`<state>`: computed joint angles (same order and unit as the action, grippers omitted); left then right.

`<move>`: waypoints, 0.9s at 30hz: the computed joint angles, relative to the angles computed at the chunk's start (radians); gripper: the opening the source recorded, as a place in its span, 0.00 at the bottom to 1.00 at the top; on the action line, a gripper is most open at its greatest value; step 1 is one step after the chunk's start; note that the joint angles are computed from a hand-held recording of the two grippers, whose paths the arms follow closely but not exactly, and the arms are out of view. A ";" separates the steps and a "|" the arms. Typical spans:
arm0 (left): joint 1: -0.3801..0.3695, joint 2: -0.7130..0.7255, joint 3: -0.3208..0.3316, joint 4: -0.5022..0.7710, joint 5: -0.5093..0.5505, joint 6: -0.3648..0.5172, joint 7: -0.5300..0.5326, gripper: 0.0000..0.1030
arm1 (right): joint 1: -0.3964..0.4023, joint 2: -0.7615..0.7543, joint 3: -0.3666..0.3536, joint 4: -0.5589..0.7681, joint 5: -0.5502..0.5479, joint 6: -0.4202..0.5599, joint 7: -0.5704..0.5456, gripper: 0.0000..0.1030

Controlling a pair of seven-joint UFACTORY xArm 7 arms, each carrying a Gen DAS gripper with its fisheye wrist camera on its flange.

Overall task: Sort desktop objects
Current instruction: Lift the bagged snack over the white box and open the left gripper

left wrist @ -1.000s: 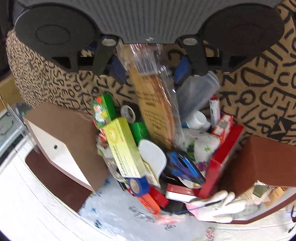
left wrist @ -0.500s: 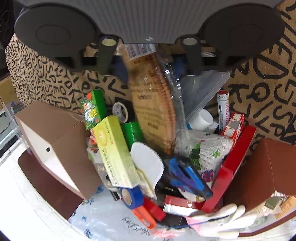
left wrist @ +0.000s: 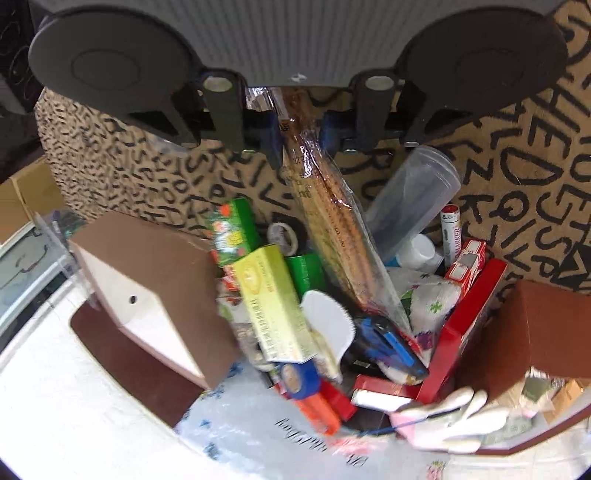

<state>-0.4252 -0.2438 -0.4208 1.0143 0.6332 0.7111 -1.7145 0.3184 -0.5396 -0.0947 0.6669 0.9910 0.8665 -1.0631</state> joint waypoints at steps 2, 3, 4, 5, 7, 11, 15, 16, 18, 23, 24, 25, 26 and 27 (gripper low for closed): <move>-0.001 0.006 -0.018 0.029 0.037 0.015 -0.004 0.19 | -0.006 -0.037 -0.013 -0.009 0.002 0.011 -0.001 0.50; -0.002 0.014 -0.027 0.050 0.058 0.026 -0.003 0.19 | -0.009 -0.053 -0.021 -0.012 0.005 0.016 -0.004 0.50; -0.004 0.023 -0.034 0.071 0.085 0.033 -0.003 0.19 | -0.011 -0.066 -0.030 -0.012 0.010 0.018 -0.009 0.50; -0.006 0.036 -0.039 0.094 0.114 0.036 -0.004 0.19 | -0.013 -0.079 -0.037 -0.012 0.013 0.017 -0.013 0.49; -0.014 0.065 -0.039 0.139 0.174 0.035 -0.005 0.19 | -0.016 -0.096 -0.054 -0.006 0.028 0.004 -0.029 0.49; -0.041 0.159 0.004 0.255 0.261 -0.006 0.043 0.19 | -0.019 -0.091 -0.073 0.021 0.072 -0.066 -0.070 0.49; -0.066 0.293 0.071 0.409 0.325 -0.073 0.109 0.19 | -0.011 -0.025 -0.073 0.091 0.123 -0.184 -0.124 0.48; -0.069 0.333 0.089 0.459 0.314 -0.096 0.142 0.19 | -0.006 0.003 -0.073 0.118 0.138 -0.215 -0.144 0.48; -0.069 0.411 0.122 0.551 0.274 -0.153 0.213 0.19 | -0.001 0.061 -0.070 0.171 0.173 -0.276 -0.185 0.48; -0.075 0.626 0.161 0.827 0.146 -0.185 0.425 0.19 | -0.033 0.259 -0.046 0.355 0.224 -0.361 -0.211 0.48; -0.073 0.662 0.162 0.871 0.115 -0.189 0.467 0.19 | -0.047 0.300 -0.036 0.395 0.226 -0.372 -0.206 0.48; -0.070 0.705 0.164 0.923 0.080 -0.186 0.501 0.19 | -0.061 0.342 -0.026 0.436 0.224 -0.381 -0.194 0.48; -0.066 0.743 0.164 0.966 0.044 -0.184 0.530 0.19 | -0.077 0.381 -0.016 0.475 0.217 -0.382 -0.173 0.48; -0.064 0.779 0.167 1.010 0.013 -0.175 0.558 0.19 | -0.093 0.424 -0.007 0.518 0.202 -0.375 -0.143 0.47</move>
<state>-0.4893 0.5353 -0.2539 2.0245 0.6459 0.5365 -1.1569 0.2251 -0.1161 -0.1016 1.1848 1.1927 0.4911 -1.2061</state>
